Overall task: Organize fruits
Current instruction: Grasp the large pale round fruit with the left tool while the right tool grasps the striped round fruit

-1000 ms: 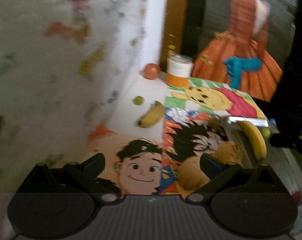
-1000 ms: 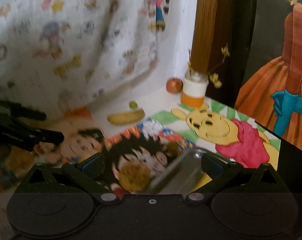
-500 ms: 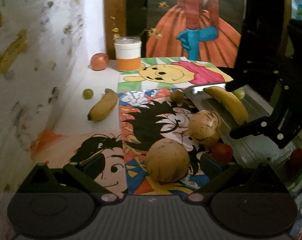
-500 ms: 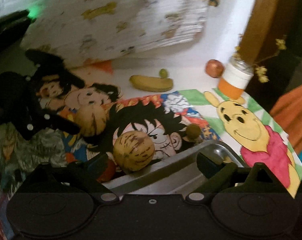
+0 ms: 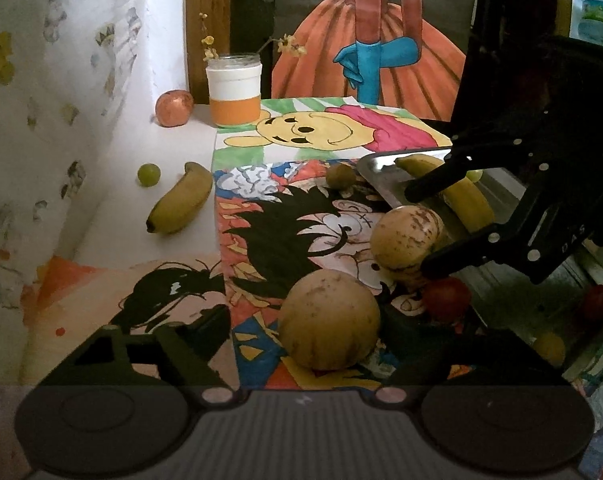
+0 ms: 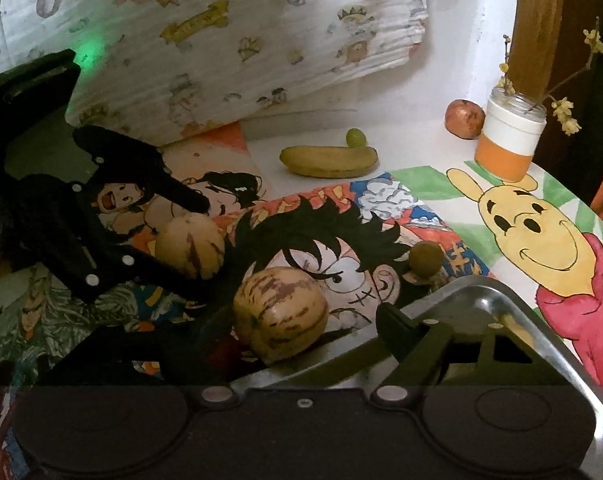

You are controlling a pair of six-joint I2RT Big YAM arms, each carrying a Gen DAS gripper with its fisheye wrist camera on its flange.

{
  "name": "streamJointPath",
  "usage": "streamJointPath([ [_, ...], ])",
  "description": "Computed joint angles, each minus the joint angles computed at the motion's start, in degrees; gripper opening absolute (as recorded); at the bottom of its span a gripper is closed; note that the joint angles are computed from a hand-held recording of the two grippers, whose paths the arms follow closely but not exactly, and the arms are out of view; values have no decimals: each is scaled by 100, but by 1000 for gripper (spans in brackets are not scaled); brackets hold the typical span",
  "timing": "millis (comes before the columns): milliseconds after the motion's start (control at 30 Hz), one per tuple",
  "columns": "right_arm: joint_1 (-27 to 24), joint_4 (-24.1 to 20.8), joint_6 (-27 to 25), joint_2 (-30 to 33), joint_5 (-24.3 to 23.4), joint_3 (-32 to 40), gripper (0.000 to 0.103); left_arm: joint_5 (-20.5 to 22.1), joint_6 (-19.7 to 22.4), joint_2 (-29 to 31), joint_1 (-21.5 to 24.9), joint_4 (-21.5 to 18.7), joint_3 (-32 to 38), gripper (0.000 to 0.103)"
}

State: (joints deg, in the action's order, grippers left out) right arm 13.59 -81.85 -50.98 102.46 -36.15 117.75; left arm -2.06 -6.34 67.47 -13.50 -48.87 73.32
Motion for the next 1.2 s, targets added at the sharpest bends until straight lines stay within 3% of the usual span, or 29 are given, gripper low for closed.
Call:
streamJointPath([
  [400,3,-300,-57,177,-286,157,66,530,105,-6,110,185,-91,58],
  [600,-14,-531,-54,271,-456,282,55,559,116,-21,101,208,-112,58],
  [833,-23,-390,329,208,-488,166,54,450,-101,-48,69,185,-108,57],
  [1033,-54,219,1006,-100,-527,-279,54,273,-700,-112,29,212,-122,57],
  [1200,-95,531,1415,-283,-543,-482,54,125,-918,-138,-61,205,-129,57],
])
